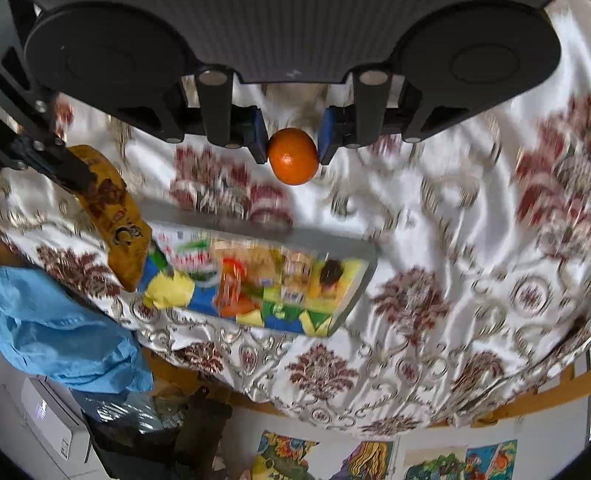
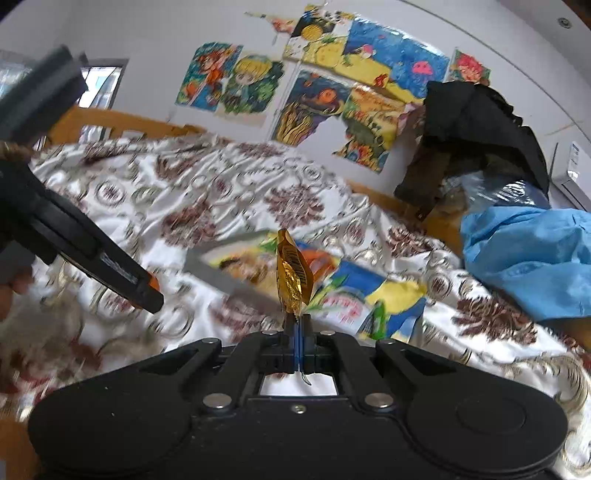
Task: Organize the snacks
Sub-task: 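Lift the orange and gold foil pack and carry both over the tray, then lower both snacks into the tray and open both tools to release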
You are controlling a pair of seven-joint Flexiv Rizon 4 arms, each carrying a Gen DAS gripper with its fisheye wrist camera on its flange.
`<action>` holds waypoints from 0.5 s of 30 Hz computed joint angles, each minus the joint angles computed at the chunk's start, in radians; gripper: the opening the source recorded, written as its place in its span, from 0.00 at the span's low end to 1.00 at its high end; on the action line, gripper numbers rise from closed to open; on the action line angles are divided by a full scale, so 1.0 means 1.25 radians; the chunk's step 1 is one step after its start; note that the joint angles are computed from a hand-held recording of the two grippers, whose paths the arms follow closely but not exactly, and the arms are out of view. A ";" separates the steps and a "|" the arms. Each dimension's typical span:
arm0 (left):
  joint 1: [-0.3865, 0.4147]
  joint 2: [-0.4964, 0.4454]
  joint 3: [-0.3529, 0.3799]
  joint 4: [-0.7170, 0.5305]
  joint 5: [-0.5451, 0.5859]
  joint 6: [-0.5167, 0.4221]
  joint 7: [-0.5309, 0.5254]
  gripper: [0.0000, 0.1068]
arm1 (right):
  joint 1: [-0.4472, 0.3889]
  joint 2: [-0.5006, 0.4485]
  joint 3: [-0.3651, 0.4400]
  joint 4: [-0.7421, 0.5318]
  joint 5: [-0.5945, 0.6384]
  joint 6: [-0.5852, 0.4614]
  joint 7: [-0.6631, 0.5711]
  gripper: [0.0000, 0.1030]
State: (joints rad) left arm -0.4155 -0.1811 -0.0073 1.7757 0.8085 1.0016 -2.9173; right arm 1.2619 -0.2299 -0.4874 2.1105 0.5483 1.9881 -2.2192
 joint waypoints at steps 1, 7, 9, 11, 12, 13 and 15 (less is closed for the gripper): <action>0.007 -0.012 0.002 -0.019 0.000 0.003 0.005 0.30 | -0.021 -0.013 0.010 -0.021 -0.011 -0.004 0.009 0.00; 0.032 -0.102 0.040 -0.145 -0.022 0.034 0.058 0.30 | -0.164 -0.124 0.067 -0.189 -0.110 -0.060 0.148 0.00; 0.036 -0.135 0.058 -0.186 -0.037 0.040 0.077 0.30 | -0.206 -0.163 0.084 -0.252 -0.135 -0.098 0.202 0.00; 0.041 -0.165 0.072 -0.218 -0.063 0.047 0.105 0.30 | -0.239 -0.198 0.093 -0.314 -0.152 -0.152 0.260 0.00; 0.046 -0.181 0.077 -0.235 -0.080 0.053 0.123 0.30 | -0.246 -0.218 0.085 -0.345 -0.160 -0.181 0.289 0.00; 0.049 -0.192 0.082 -0.246 -0.096 0.059 0.136 0.30 | -0.251 -0.234 0.081 -0.365 -0.170 -0.199 0.310 0.00; 0.056 -0.215 0.090 -0.264 -0.132 0.075 0.157 0.30 | -0.274 -0.261 0.094 -0.405 -0.191 -0.229 0.343 0.00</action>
